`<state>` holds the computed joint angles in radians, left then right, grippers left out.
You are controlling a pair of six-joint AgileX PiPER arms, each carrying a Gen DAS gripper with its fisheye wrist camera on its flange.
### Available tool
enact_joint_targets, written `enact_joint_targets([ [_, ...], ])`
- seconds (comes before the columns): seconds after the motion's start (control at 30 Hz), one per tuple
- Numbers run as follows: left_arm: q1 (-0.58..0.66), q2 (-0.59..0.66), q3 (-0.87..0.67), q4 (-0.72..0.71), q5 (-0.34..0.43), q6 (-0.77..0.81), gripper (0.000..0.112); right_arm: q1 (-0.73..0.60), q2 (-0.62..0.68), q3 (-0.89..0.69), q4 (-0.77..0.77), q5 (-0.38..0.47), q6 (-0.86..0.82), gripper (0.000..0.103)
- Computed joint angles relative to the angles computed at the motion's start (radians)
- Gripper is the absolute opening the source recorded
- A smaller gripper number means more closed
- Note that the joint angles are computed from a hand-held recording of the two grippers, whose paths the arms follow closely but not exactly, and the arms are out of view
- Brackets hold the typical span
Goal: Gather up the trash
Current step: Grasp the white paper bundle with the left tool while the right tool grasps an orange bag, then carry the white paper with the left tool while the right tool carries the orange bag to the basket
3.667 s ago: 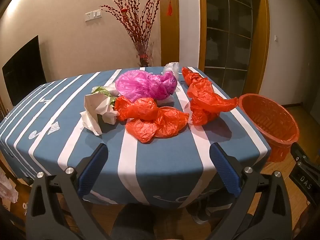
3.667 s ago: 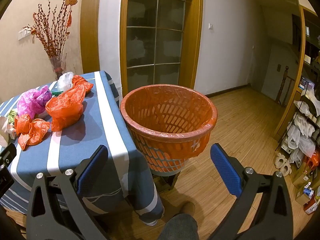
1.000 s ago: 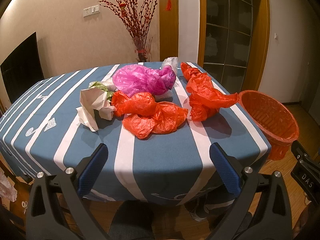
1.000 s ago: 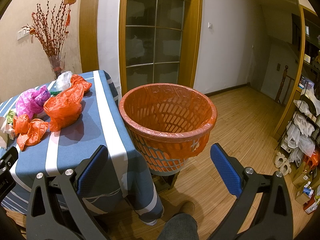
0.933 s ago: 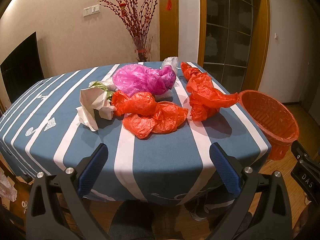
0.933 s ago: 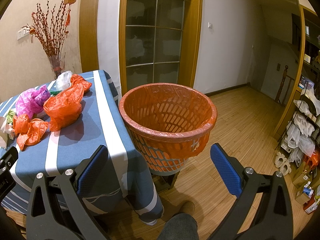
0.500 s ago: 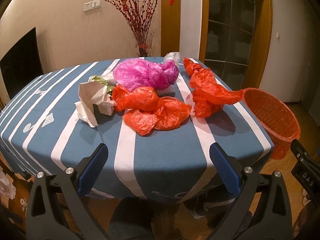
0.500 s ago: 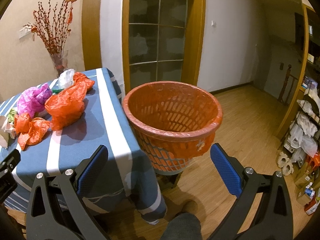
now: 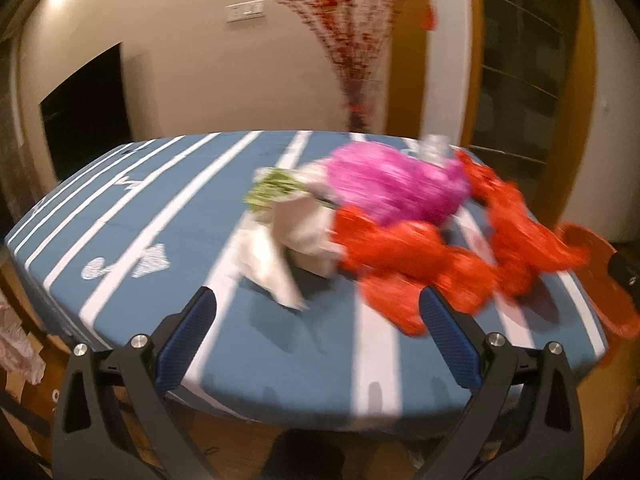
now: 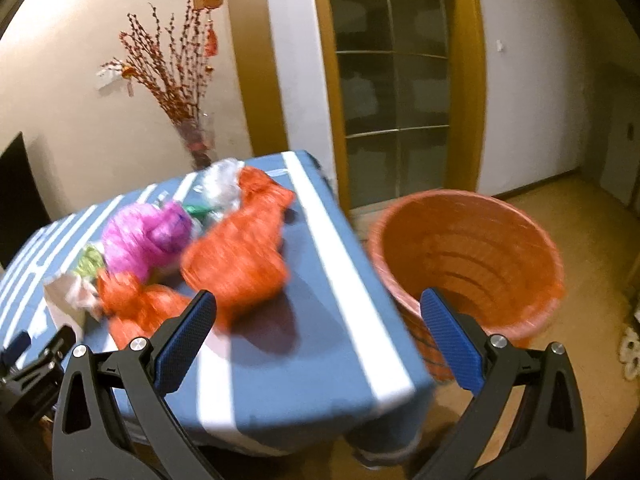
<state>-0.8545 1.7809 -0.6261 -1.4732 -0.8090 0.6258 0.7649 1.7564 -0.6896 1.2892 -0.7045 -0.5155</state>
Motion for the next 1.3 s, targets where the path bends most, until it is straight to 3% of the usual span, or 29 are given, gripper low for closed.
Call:
enact_joint_targets([
  [0.2,0.164,-0.051,0.036,0.127,0.059,-0.060,0.099,-0.063,0.112,-0.193,-0.027,0.088,-0.133,0.091],
  [0.37,0.241,-0.027,0.008,0.208,0.116,-0.079,0.099,-0.133,0.225,-0.348,0.097,0.253,-0.332,0.078],
  [0.43,0.265,-0.010,-0.015,0.210,0.144,-0.051,0.097,-0.157,0.265,-0.391,0.176,0.314,-0.429,0.066],
  [0.57,0.304,0.034,-0.068,0.170,0.207,0.048,0.078,-0.173,0.286,-0.400,0.187,0.368,-0.451,0.051],
  [0.73,0.401,0.023,-0.024,0.469,0.329,-0.228,0.068,-0.181,0.281,-0.382,0.128,0.382,-0.413,0.028],
  [0.8,0.407,0.032,-0.035,0.455,0.331,-0.206,0.065,-0.185,0.282,-0.385,0.116,0.387,-0.402,0.024],
  [0.9,0.423,0.042,-0.057,0.433,0.360,-0.153,0.041,-0.186,0.272,-0.372,0.082,0.390,-0.360,0.021],
  [0.93,0.442,0.049,-0.066,0.458,0.382,-0.167,0.024,-0.185,0.271,-0.370,0.077,0.388,-0.356,0.021],
  [0.97,0.464,0.051,-0.067,0.520,0.415,-0.220,0.015,-0.184,0.268,-0.364,0.068,0.385,-0.344,0.020],
  [1.07,0.500,0.054,-0.053,0.694,0.448,-0.389,0.005,-0.184,0.260,-0.353,0.045,0.381,-0.319,0.018],
  [1.3,0.487,0.009,-0.022,0.688,0.425,-0.382,0.003,-0.186,0.208,-0.290,-0.067,0.364,-0.196,0.016],
])
